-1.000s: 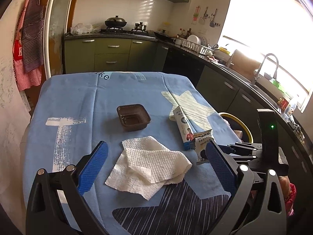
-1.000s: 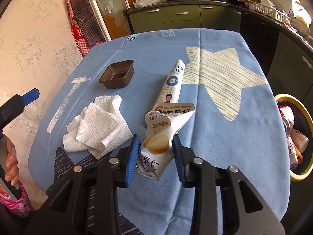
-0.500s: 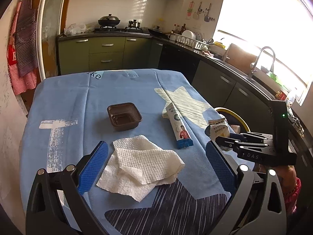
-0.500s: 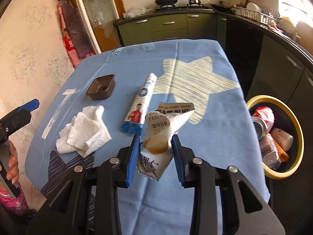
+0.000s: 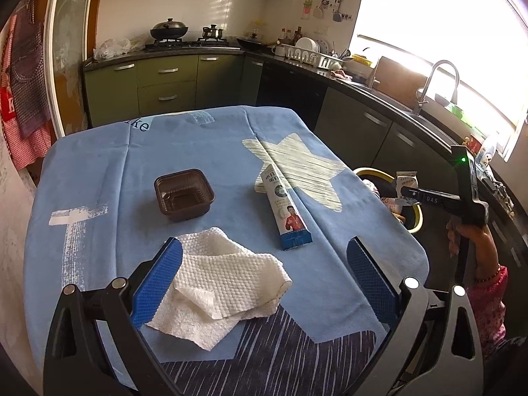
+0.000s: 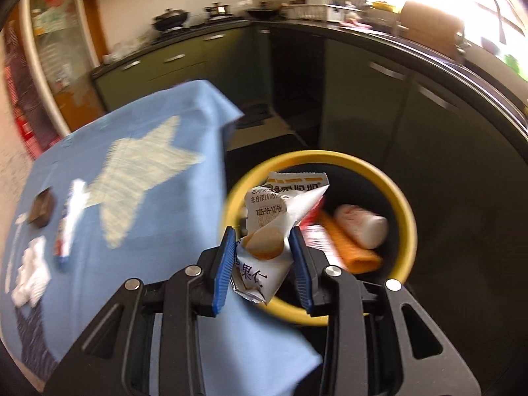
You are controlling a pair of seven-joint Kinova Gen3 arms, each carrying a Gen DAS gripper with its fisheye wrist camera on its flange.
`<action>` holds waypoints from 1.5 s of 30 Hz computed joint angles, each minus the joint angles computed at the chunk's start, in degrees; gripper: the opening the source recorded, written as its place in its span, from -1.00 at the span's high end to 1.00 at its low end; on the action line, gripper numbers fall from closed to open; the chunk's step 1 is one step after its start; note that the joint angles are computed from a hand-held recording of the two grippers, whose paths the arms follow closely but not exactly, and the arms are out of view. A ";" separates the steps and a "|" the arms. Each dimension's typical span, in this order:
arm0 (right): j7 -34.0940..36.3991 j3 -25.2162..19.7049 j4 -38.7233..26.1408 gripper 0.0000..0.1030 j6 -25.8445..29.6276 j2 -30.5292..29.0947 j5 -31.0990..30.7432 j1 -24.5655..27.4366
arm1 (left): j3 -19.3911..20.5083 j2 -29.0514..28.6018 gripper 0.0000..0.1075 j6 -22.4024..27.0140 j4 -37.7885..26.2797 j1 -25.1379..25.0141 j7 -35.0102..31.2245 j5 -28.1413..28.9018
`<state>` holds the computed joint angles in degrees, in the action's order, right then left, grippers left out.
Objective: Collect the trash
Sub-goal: 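Carry the snack wrapper over the bin and release it, then grasp the white drink tube with the left tool and lift it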
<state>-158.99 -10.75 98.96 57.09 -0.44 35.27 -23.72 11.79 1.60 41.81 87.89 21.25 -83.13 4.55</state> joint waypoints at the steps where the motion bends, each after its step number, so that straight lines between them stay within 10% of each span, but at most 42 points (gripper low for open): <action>1: 0.01 0.70 0.45 0.37 0.26 0.03 0.10 0.72 | 0.16 0.37 -0.83 0.13 -0.27 0.19 0.13 -0.23; 11: 4.31 4.36 0.92 0.32 -1.76 3.53 -1.11 5.59 | 0.41 2.36 -0.83 1.39 -2.13 1.63 0.91 -1.64; 24: -10.98 -1.42 7.61 0.02 0.79 -4.58 6.57 1.90 | 0.39 4.48 -0.83 3.06 -4.31 2.26 0.15 -1.23; 45: -13.29 -6.27 12.34 -0.03 -6.46 -9.42 2.92 4.20 | -4.28 27.71 -0.70 20.13 -34.07 11.78 11.69 -6.51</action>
